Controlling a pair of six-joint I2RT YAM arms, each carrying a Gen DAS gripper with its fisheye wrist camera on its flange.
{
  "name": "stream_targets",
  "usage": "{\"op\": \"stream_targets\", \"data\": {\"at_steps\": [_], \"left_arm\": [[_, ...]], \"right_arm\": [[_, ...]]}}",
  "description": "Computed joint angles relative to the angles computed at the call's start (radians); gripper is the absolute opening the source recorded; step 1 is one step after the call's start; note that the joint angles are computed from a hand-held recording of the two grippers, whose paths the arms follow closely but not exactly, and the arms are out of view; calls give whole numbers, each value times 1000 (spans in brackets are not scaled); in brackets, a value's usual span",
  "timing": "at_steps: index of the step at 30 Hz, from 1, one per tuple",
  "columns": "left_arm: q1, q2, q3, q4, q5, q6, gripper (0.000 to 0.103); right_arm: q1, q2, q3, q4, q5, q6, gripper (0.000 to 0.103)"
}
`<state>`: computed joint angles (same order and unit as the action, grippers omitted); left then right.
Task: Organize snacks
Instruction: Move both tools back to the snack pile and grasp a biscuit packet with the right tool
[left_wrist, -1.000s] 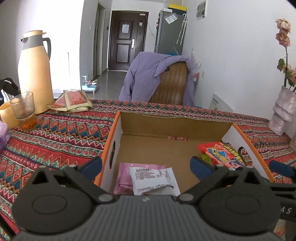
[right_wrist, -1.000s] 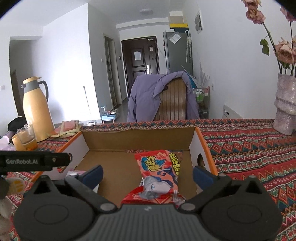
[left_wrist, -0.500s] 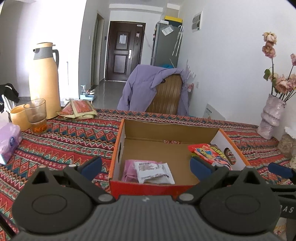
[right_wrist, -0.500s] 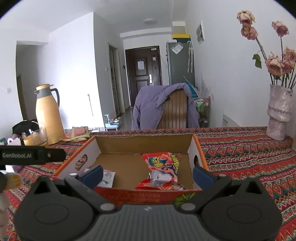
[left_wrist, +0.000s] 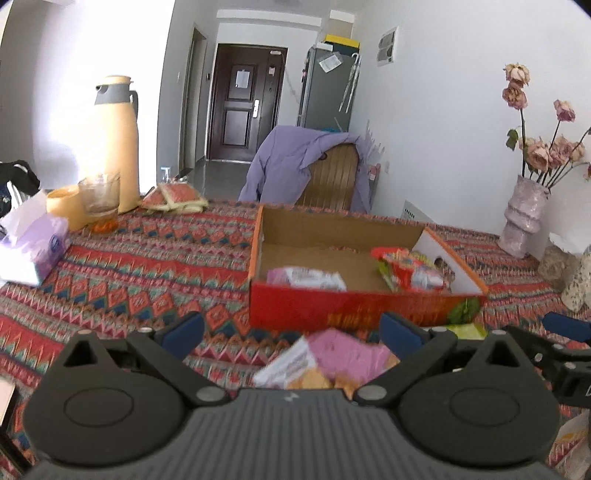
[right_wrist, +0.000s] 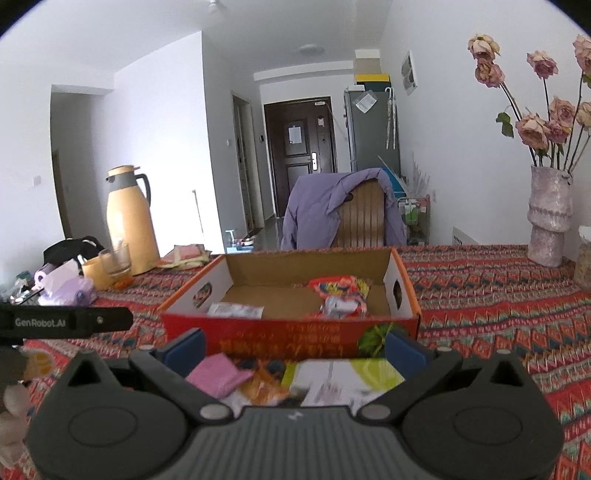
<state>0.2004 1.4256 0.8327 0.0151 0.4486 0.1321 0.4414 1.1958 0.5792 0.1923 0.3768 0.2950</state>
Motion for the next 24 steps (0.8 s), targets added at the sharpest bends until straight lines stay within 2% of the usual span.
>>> {"op": "stream_targets", "data": {"at_steps": [7, 17, 19, 24], "left_arm": [[99, -52, -102, -29, 81, 78, 103], [184, -83, -163, -65, 156, 169, 103], [193, -80, -169, -73, 162, 182, 103], [207, -65, -173, -78, 158, 196, 103]], "right_arm": [[116, -63, -93, -48, 61, 85, 103], [232, -17, -116, -123, 126, 157, 103], [251, 2, -113, -145, 132, 169, 101], [273, 78, -92, -175, 134, 201, 84]]}}
